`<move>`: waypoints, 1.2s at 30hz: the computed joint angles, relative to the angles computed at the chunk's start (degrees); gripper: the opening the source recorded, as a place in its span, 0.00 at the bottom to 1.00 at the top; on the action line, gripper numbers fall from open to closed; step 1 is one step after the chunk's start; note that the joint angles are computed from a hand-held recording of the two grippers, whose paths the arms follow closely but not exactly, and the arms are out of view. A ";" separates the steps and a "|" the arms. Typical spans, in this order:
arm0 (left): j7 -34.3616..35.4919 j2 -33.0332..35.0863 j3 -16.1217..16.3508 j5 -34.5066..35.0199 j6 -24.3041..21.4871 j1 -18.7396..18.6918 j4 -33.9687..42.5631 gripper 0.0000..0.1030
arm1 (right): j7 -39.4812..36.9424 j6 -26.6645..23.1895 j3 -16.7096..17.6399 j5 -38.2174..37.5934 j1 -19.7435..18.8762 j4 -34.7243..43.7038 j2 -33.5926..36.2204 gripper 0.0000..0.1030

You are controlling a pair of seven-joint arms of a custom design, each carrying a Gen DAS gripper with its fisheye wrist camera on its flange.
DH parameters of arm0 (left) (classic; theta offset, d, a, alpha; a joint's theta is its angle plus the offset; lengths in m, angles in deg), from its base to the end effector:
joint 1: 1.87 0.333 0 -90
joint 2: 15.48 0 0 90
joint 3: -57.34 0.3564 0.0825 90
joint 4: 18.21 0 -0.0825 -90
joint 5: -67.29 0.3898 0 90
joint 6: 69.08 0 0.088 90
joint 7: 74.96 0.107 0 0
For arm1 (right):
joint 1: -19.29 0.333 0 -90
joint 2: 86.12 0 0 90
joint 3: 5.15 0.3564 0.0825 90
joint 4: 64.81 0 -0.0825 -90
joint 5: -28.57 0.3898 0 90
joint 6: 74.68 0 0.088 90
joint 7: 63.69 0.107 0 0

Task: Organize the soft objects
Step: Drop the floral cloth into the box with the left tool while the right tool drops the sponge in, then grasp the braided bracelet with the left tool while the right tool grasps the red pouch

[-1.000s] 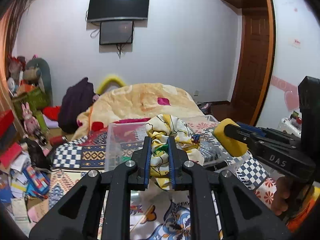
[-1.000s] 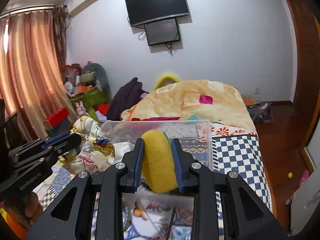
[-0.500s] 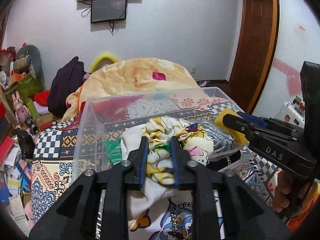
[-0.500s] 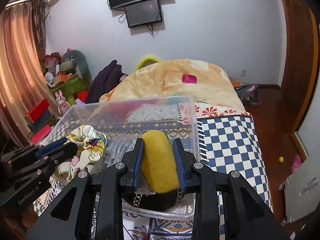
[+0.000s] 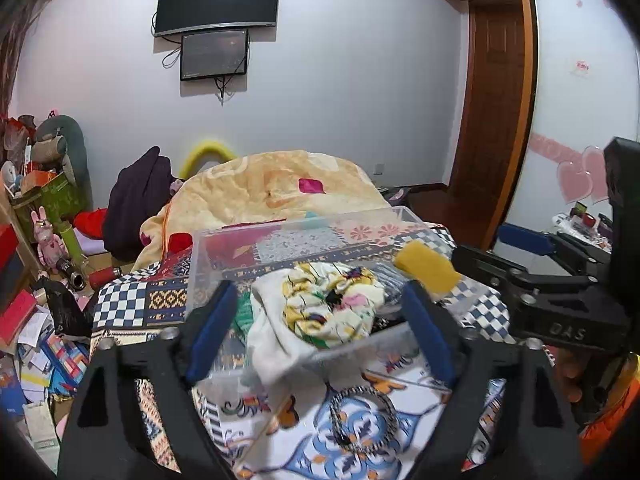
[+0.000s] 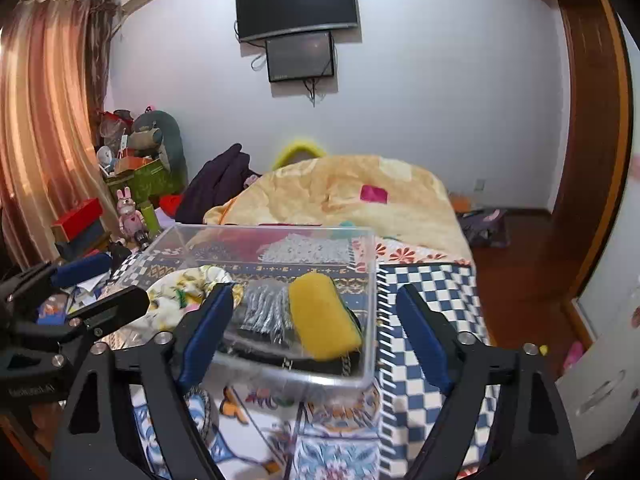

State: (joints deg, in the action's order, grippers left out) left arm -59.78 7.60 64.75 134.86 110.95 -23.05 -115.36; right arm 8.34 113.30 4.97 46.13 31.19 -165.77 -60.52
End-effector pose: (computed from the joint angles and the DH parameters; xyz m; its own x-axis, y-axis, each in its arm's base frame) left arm 0.6589 -0.2603 0.4766 -0.1862 -0.9807 0.0592 -0.5017 0.0431 -0.8640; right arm 0.6898 0.2206 0.4768 0.3286 -0.9433 -0.0472 -0.4674 -0.1191 -0.8760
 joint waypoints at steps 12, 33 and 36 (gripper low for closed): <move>0.02 -7.74 -4.04 2.47 -0.14 1.62 -11.57 0.96 | 3.13 0.89 -4.98 2.08 4.69 -14.20 -9.70 0.87; 13.27 -9.65 -10.74 -12.46 -2.29 5.21 -22.47 0.96 | -0.65 -16.15 2.07 18.23 -3.84 -22.22 -11.79 0.87; 16.85 -9.23 -11.62 -16.35 -2.49 5.62 -22.64 0.96 | -4.66 -19.76 2.20 22.55 -4.09 -21.04 -10.81 0.85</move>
State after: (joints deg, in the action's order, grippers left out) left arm -42.93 -1.64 53.13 118.51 108.46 -17.44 -138.01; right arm 3.68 93.54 7.17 68.68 27.10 -186.81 -71.33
